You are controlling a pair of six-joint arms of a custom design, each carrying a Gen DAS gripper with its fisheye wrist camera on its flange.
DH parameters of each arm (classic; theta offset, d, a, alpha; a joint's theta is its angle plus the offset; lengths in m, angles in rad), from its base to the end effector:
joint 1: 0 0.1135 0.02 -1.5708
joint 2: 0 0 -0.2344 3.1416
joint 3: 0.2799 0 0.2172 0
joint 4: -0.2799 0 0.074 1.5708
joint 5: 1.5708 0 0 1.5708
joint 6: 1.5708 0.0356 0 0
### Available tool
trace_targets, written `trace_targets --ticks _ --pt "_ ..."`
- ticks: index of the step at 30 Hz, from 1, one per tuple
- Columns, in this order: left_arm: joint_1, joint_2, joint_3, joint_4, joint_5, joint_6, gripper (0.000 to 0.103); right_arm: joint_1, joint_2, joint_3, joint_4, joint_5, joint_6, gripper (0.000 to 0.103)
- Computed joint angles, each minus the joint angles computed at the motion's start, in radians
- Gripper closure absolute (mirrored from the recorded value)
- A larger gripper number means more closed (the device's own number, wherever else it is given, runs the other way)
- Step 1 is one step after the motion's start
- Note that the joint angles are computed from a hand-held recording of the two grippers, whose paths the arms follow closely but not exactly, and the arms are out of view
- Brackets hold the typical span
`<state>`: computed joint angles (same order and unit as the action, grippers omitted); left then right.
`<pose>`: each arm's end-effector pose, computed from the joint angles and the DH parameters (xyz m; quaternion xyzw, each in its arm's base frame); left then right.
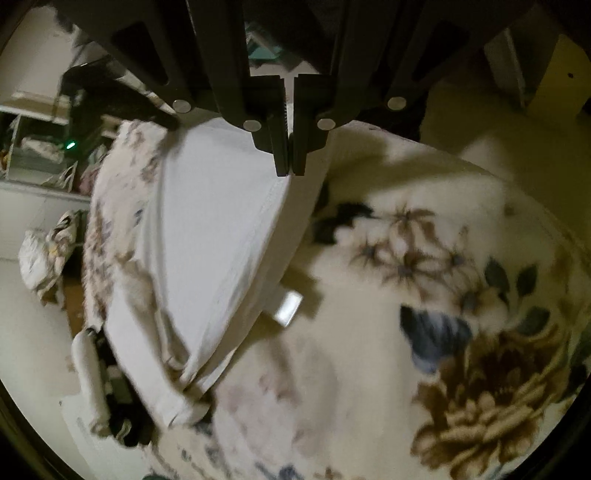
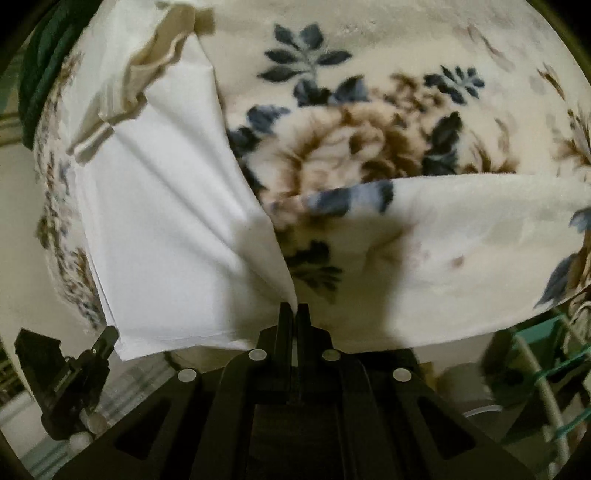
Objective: Fold small clothes
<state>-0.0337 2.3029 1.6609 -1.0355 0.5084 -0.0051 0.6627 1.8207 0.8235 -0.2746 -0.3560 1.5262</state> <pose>0.3678 -0.0297 0.1064 -0.0004 -0.9666 0.2501 0.0565 0.2078 0.1779 0.0952 -0.3833 -0.8949 -0.2106 0.0884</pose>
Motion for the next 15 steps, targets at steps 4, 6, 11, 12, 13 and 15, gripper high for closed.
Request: trace_targets --ticks 4,6,11,12,13,15 --pt "-0.014 0.051 0.021 -0.002 -0.019 0.056 0.102 -0.011 0.095 0.089 -0.050 -0.031 -0.082 0.101" --pt "-0.007 0.070 0.053 -0.044 0.001 0.094 0.101 -0.025 0.114 0.095 -0.035 -0.049 -0.082 0.098" --pt "0.061 0.105 0.062 -0.101 0.079 0.120 0.080 -0.056 0.061 -0.046 0.135 -0.099 -0.035 0.069" --pt "0.069 0.116 0.061 -0.100 0.086 0.121 0.070 -0.061 0.050 -0.069 0.160 -0.102 -0.031 0.062" --pt "0.073 0.130 0.063 -0.098 0.099 0.124 0.066 -0.070 0.053 -0.083 0.184 -0.109 -0.033 0.062" --pt "0.070 0.170 0.084 -0.109 0.126 0.130 0.066 -0.074 0.055 -0.134 0.263 -0.128 -0.026 0.061"
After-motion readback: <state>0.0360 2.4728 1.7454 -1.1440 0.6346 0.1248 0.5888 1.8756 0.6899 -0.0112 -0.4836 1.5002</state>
